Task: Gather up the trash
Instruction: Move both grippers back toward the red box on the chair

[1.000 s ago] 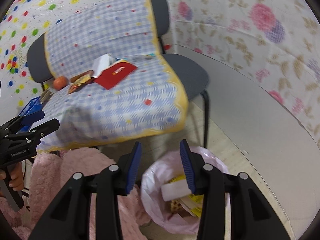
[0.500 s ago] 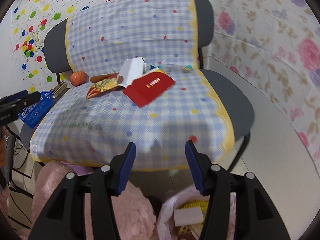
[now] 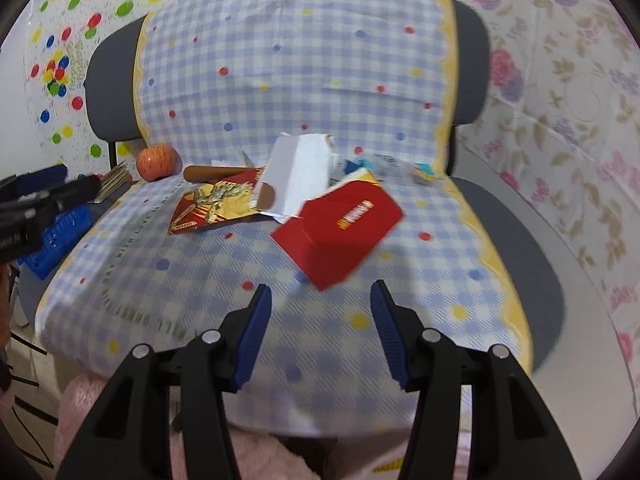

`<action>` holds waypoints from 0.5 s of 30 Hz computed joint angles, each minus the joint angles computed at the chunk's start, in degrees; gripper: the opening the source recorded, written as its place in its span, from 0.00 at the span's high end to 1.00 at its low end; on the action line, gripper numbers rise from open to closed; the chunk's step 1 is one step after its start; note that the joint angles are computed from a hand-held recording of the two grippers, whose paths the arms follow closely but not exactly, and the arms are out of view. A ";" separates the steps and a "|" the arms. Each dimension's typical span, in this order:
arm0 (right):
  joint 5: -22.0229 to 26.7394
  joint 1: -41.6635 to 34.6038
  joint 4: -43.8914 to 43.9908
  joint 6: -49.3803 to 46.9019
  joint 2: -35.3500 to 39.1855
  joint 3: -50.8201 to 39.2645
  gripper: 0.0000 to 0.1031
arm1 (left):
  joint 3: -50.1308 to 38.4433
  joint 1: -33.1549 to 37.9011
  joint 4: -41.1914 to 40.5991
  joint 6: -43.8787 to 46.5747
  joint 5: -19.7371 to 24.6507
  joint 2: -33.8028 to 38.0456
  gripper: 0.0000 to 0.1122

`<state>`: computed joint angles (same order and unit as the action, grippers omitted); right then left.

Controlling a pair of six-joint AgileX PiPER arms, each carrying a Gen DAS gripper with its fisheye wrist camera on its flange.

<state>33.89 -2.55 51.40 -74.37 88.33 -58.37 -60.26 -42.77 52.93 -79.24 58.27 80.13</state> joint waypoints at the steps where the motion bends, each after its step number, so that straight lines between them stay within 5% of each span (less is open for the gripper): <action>1: -1.49 1.77 -0.75 0.99 1.18 -0.50 0.50 | 0.32 1.03 -0.51 0.34 -1.32 0.56 0.24; 15: -22.74 15.94 -25.85 25.69 12.60 -5.38 0.50 | 2.30 9.84 -3.50 2.51 -11.32 4.82 0.24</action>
<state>11.15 13.39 25.55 -48.68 100.92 -63.76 -57.96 -32.93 49.42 -76.73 46.95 84.95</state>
